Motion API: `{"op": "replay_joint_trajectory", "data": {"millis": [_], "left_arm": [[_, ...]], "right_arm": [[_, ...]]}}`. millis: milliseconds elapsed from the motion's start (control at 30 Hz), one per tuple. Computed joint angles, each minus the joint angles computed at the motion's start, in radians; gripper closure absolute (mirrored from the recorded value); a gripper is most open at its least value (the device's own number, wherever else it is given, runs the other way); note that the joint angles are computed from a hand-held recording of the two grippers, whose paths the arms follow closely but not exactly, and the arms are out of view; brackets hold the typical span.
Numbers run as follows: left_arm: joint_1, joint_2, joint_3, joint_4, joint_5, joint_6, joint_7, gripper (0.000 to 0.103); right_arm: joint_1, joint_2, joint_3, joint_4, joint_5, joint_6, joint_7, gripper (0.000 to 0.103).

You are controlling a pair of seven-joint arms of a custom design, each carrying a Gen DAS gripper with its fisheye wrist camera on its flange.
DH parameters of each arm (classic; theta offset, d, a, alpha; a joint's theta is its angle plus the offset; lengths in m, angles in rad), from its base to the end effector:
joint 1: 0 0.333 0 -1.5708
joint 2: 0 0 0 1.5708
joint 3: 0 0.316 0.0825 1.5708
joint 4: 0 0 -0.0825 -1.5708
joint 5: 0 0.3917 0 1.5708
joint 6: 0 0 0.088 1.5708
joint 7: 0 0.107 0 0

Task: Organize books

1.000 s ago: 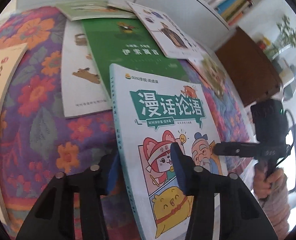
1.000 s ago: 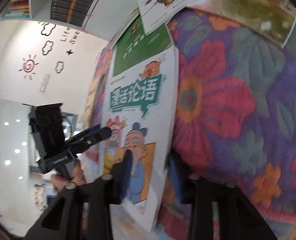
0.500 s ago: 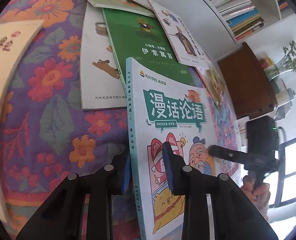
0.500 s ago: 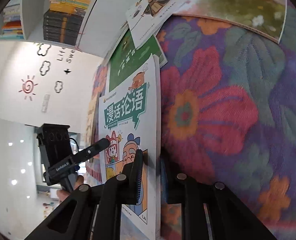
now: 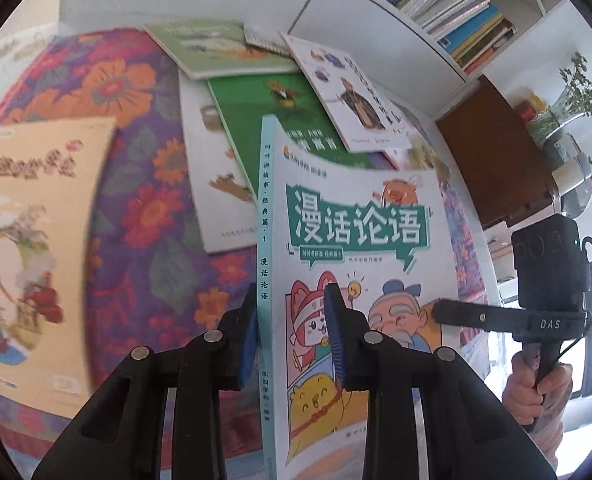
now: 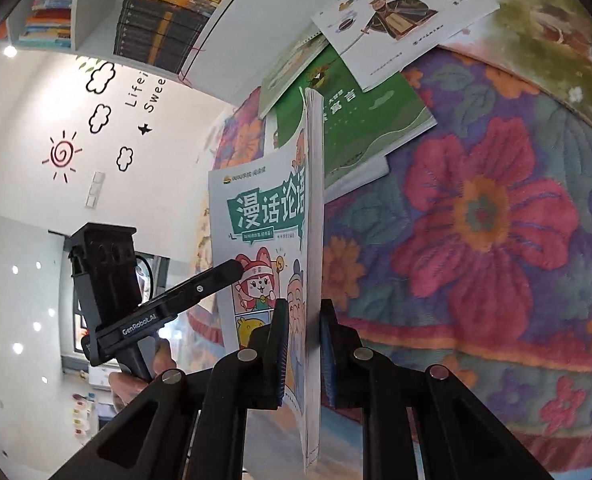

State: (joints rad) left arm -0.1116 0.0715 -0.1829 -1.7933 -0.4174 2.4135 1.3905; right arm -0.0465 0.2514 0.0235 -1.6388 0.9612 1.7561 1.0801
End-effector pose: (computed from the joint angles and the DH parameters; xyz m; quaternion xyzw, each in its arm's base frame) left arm 0.6074 -0.1831 0.5636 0.7105 -0.6264 0.3203 0.0163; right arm 0.6427 0.0568 0.4926 -0.6918 0.5613 0.2785 0.3588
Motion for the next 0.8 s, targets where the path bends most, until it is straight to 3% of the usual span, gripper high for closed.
{"op": "replay_joint_trajectory", "data": {"millis": [300,800], "left_arm": [[0.044,-0.048,0.038,-0.008,-0.009,0.010,0.034,0.074],[0.171,-0.085,0.127,-0.095,-0.265,0.051,0.301,0.071]], "right_arm": [[0.046,0.045,0.039,0.102,0.014,-0.021,0.117,0.087],[0.179,0.288,0.155,0.469,-0.106,0.017,0.266,0.087]]}}
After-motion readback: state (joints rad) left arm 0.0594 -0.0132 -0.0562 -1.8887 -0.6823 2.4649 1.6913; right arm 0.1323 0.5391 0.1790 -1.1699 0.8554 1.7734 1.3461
